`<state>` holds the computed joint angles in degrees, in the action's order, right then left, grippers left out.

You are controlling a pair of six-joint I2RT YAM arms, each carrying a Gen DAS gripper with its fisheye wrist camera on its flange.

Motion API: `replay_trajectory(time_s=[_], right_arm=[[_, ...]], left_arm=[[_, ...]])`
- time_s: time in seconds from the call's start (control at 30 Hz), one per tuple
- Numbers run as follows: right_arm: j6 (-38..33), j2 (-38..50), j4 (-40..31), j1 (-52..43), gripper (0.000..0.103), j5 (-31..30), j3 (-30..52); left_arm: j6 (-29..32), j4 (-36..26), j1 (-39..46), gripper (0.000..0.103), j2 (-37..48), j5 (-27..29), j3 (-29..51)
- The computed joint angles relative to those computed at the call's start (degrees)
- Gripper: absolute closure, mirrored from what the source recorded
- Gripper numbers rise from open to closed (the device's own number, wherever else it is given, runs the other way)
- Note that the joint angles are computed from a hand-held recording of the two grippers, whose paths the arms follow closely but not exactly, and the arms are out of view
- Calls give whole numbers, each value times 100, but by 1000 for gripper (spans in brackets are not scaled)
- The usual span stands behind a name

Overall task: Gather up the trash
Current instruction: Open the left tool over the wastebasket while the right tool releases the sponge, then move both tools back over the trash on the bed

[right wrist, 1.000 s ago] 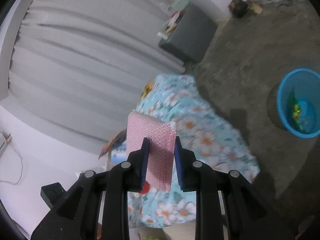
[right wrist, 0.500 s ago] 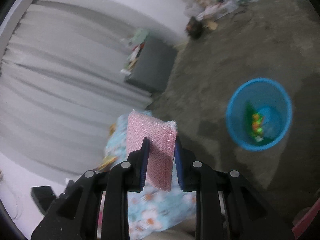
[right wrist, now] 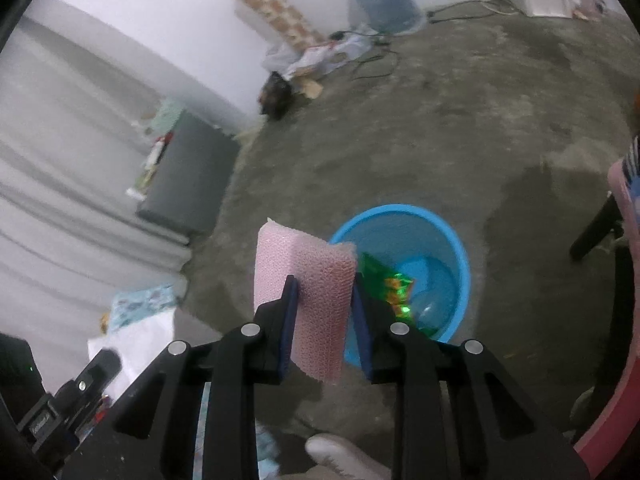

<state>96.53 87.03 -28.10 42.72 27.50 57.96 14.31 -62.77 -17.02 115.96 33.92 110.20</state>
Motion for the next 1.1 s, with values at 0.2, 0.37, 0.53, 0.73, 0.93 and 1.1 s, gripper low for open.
replay_trajectory(time_s=[0.2, 0.37, 0.53, 0.73, 0.93, 1.1], right_arm=[[244, 101, 606, -346, 40, -401, -651], [546, -26, 613, -365, 39, -486, -884], [182, 68, 356, -255, 37, -276, -480], [-556, 648, -217, 83, 32, -101, 695], [-1787, 1566, -991, 567, 27, 93, 2521], [-2876, 2414, -1548, 1003, 26, 42, 4221]], left_arm=[[-559, 445, -705, 59, 869, -962, 193], [-514, 639, -715, 46, 751, -973, -86], [-206, 439, -501, 42, 250, -868, -283], [374, -302, 166, 39, -617, -324, -365], [1872, -1180, 2054, 31, -1551, 537, -403], [3294, -1627, 4393, 27, -1565, 1266, -127]])
